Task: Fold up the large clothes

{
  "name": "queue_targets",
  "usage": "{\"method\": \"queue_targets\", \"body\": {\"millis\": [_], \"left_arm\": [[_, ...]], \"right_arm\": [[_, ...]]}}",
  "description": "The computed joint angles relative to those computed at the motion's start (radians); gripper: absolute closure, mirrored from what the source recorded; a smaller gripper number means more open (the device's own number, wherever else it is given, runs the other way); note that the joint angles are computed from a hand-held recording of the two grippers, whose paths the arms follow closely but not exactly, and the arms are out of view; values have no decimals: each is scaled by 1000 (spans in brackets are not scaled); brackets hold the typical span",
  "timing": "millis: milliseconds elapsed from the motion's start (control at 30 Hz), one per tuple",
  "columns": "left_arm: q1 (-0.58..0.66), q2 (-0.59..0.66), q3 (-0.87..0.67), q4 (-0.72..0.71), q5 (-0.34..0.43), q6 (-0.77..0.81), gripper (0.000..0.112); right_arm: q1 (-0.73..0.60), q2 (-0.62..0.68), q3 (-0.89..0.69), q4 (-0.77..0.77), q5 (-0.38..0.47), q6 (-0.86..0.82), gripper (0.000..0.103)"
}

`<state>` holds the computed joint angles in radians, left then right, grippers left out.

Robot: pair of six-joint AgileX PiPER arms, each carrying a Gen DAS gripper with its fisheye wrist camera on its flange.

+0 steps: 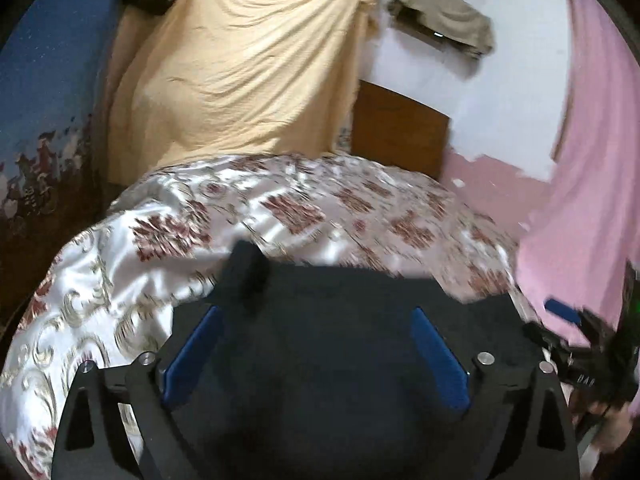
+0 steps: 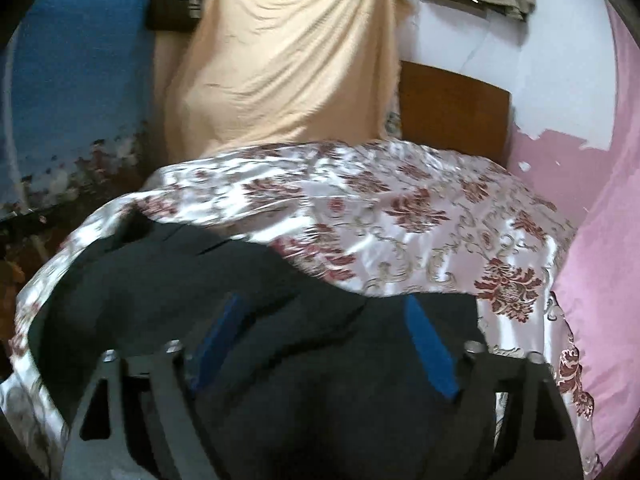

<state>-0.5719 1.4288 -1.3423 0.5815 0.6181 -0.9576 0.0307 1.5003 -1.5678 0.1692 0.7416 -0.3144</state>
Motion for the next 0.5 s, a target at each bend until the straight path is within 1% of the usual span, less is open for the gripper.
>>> {"method": "queue_targets", "body": {"millis": [33, 67, 100, 167, 200, 233, 267, 300, 333, 367, 400, 433, 500], "left_arm": [[-37, -24, 56, 51, -15, -41, 15], [-75, -38, 94, 107, -13, -89, 15], [-129, -44, 137, 192, 0, -158, 14], [-210, -33, 176, 313, 51, -256, 14], [-254, -9, 190, 379, 83, -299, 14], [-278, 10, 189, 407, 107, -307, 14], [-301, 47, 173, 439, 147, -307, 14], [-317, 85, 145, 477, 196, -311, 13], [-319, 112, 116, 496, 225, -301, 11], [-316, 138, 80, 510, 254, -287, 10], [-302, 171, 27, 514, 285, -260, 9], [-273, 213, -49, 481, 316, -197, 9], [-204, 288, -190, 394, 361, -80, 9]], "right_arm": [[-3, -47, 64, 31, -13, -34, 19], [-6, -82, 114, 52, -21, -57, 18], [-10, -131, 191, 81, -38, -83, 18], [-9, -203, 310, 86, -82, -83, 16], [-9, -237, 377, 82, -118, -76, 12], [-6, -265, 453, 60, -169, -56, 10], [4, -277, 508, -3, -220, -1, 10], [-2, -279, 546, -28, -260, 17, 10], [-18, -275, 573, -13, -299, 0, 10], [-23, -267, 578, -32, -324, 17, 10], [-28, -246, 572, -91, -364, 54, 10], [-20, -228, 557, -174, -378, 121, 10], [-30, -143, 461, -258, -371, 173, 10]]}}
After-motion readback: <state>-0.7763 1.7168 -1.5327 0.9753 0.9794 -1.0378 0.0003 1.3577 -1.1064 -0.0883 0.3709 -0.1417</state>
